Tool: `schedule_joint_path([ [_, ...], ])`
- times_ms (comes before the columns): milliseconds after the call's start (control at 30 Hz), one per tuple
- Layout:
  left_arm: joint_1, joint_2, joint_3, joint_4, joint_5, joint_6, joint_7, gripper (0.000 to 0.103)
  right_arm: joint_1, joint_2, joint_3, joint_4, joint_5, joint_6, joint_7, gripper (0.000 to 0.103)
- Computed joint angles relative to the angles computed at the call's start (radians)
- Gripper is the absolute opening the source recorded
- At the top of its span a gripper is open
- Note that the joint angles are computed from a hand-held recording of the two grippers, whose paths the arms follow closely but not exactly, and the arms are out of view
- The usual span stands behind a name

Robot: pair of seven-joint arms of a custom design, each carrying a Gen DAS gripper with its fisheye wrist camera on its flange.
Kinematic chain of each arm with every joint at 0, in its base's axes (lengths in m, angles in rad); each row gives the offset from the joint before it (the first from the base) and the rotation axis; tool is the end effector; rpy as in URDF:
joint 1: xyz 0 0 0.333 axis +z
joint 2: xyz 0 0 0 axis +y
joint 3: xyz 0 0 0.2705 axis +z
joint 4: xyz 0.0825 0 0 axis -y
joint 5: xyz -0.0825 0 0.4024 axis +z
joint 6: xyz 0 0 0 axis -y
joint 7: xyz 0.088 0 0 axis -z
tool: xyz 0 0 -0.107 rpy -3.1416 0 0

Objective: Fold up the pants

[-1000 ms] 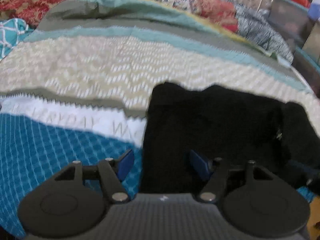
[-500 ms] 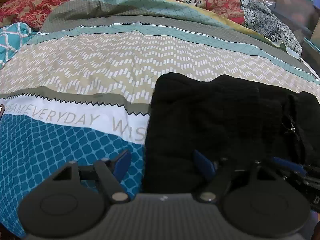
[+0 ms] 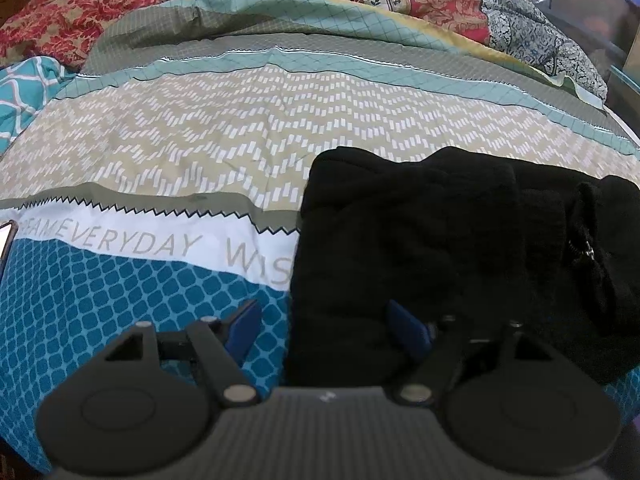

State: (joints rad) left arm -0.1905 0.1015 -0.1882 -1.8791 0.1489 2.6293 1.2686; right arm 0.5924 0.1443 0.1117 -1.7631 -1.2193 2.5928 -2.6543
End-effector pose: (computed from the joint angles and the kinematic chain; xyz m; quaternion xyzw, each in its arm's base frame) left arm 0.6000 -0.2390 0.4779 -0.6085 0.7251 -0.2680 0.1793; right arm 0.4929 0.4379 0.4956 -0.4387 0.7326 -0.2076 0.4771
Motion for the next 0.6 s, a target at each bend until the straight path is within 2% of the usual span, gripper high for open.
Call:
schedule_joint_path([
  [67,0.001,0.0,0.0,0.005,-0.006,-0.007,0.004,0.073,0.001,-0.078,-0.004,-0.081,-0.059,-0.085,0.11,0.043],
  [167,0.007,-0.007,0.0,0.01,-0.037,-0.014,0.013,0.071,-0.032,-0.176,0.028,-0.193,-0.082,-0.189,0.23,0.047],
  [300,0.016,-0.03,0.001,0.012,-0.081,0.045,0.006,0.07,-0.081,-0.264,0.075,-0.308,-0.059,-0.246,0.341,0.047],
  [400,0.024,0.016,-0.016,0.097,-0.186,0.049,0.099,0.067,-0.115,-0.296,0.104,-0.361,-0.044,-0.24,0.408,0.047],
  [433,0.026,0.043,-0.024,0.139,-0.225,0.032,0.132,0.063,-0.123,-0.296,0.113,-0.367,-0.045,-0.234,0.43,0.047],
  [467,0.026,0.079,-0.032,0.193,-0.259,0.007,0.162,0.054,-0.13,-0.303,0.118,-0.379,-0.048,-0.222,0.449,0.047],
  [533,0.032,0.139,-0.055,0.274,-0.33,-0.021,0.231,0.046,-0.142,-0.306,0.127,-0.388,-0.061,-0.206,0.471,0.047],
  [600,0.03,0.214,-0.077,0.367,-0.384,-0.061,0.291,0.033,-0.151,-0.314,0.132,-0.398,-0.078,-0.181,0.484,0.048],
])
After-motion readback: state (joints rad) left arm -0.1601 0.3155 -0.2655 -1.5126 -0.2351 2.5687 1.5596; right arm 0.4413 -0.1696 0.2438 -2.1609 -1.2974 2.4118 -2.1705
